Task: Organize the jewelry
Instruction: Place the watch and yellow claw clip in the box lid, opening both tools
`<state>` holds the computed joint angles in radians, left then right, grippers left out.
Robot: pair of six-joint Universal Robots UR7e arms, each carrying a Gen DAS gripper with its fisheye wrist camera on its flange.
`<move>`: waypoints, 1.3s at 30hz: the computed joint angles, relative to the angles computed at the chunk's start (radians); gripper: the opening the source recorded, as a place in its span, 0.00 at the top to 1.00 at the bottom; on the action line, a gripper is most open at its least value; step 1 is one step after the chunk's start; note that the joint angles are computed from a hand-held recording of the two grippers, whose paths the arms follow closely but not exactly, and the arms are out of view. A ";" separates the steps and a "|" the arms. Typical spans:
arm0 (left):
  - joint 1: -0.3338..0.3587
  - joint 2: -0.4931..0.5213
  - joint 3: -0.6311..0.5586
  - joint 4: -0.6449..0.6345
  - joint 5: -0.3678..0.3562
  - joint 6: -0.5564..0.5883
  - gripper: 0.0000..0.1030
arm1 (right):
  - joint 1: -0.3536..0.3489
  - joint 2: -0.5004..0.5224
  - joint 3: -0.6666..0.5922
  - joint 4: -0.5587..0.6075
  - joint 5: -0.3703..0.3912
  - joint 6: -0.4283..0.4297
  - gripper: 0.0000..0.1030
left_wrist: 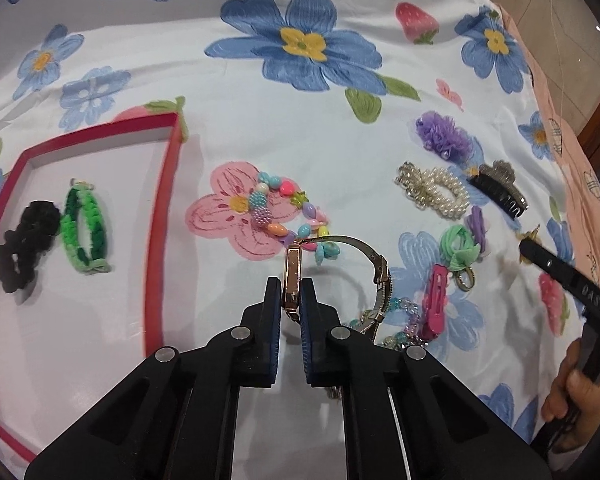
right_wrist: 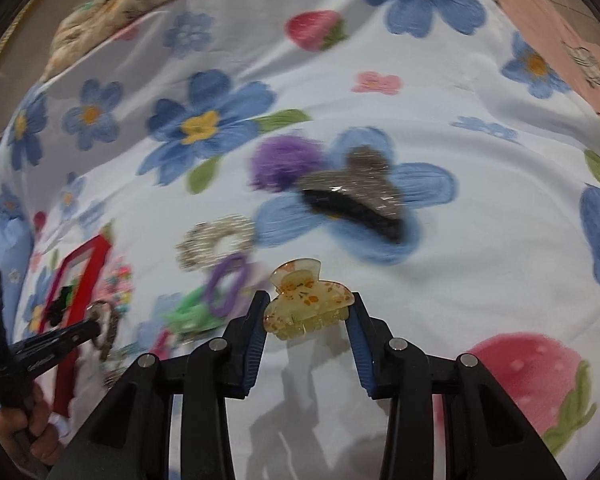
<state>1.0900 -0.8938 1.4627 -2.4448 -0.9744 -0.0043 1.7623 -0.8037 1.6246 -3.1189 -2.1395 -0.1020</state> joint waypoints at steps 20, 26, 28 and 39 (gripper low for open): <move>0.026 -0.221 0.151 -0.097 0.069 -0.018 0.93 | 0.138 0.143 -0.133 0.154 0.196 -0.051 0.62; 0.062 -0.270 0.166 -0.120 0.098 -0.020 0.93 | 0.165 0.213 -0.211 0.211 0.236 -0.063 0.62; 0.073 -0.278 0.165 -0.121 0.106 -0.023 0.93 | 0.178 0.243 -0.251 0.233 0.241 -0.073 0.62; 0.144 -0.248 0.083 -0.074 0.127 -0.018 0.93 | 0.211 0.415 -0.499 0.393 0.276 -0.119 0.62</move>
<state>1.2345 -1.1416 1.5458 -2.5192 -0.8475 -0.0219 1.9731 -0.3883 1.1256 -2.7262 -1.8636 -0.2207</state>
